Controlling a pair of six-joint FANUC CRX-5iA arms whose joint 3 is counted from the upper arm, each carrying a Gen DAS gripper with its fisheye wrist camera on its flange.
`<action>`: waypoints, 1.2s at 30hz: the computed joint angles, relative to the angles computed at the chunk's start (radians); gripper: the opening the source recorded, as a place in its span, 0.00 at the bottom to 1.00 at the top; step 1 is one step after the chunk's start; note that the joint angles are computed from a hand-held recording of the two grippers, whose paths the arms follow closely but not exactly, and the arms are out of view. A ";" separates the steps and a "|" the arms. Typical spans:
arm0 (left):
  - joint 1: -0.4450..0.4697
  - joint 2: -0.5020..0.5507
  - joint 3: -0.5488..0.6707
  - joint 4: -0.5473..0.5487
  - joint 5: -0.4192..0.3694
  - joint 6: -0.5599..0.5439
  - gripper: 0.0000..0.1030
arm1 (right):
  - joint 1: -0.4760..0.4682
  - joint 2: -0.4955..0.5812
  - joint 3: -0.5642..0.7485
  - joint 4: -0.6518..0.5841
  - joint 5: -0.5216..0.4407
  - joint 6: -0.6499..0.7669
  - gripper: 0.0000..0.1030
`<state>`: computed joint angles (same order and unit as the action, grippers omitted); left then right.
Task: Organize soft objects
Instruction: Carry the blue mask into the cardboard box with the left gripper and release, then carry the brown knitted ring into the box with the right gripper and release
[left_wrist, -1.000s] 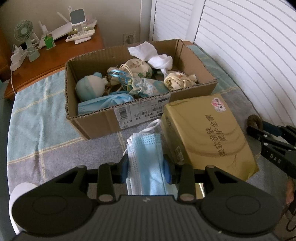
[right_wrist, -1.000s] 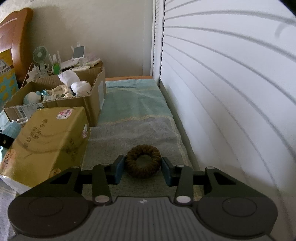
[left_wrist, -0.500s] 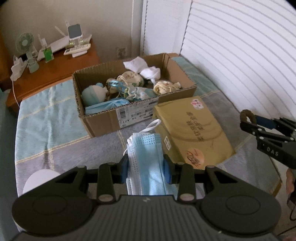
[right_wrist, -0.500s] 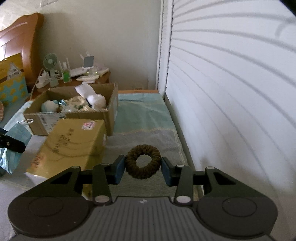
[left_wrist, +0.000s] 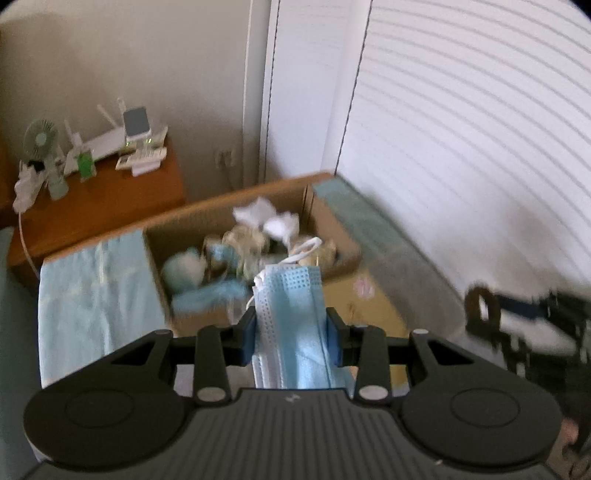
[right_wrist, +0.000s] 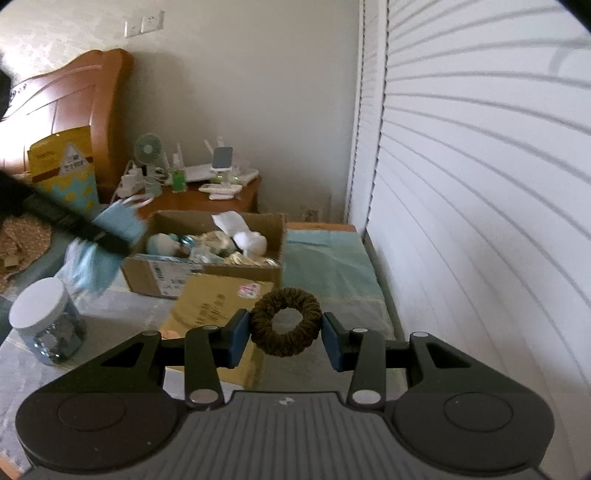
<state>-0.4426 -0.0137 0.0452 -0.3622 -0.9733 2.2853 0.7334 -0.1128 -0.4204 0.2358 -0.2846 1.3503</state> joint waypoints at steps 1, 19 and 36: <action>0.011 0.013 0.013 0.006 0.009 -0.013 0.35 | 0.004 -0.004 0.002 -0.006 -0.004 0.009 0.46; 0.135 0.320 0.263 0.165 0.052 -0.108 0.37 | -0.008 0.026 0.051 -0.074 -0.034 0.098 0.46; 0.011 0.162 0.136 -0.183 0.069 0.095 0.95 | -0.027 0.045 0.089 -0.152 -0.040 0.172 0.46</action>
<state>-0.4317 0.1485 0.1812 -0.5456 -0.9045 2.3800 0.7062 -0.0674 -0.3310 0.0836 -0.3242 1.5219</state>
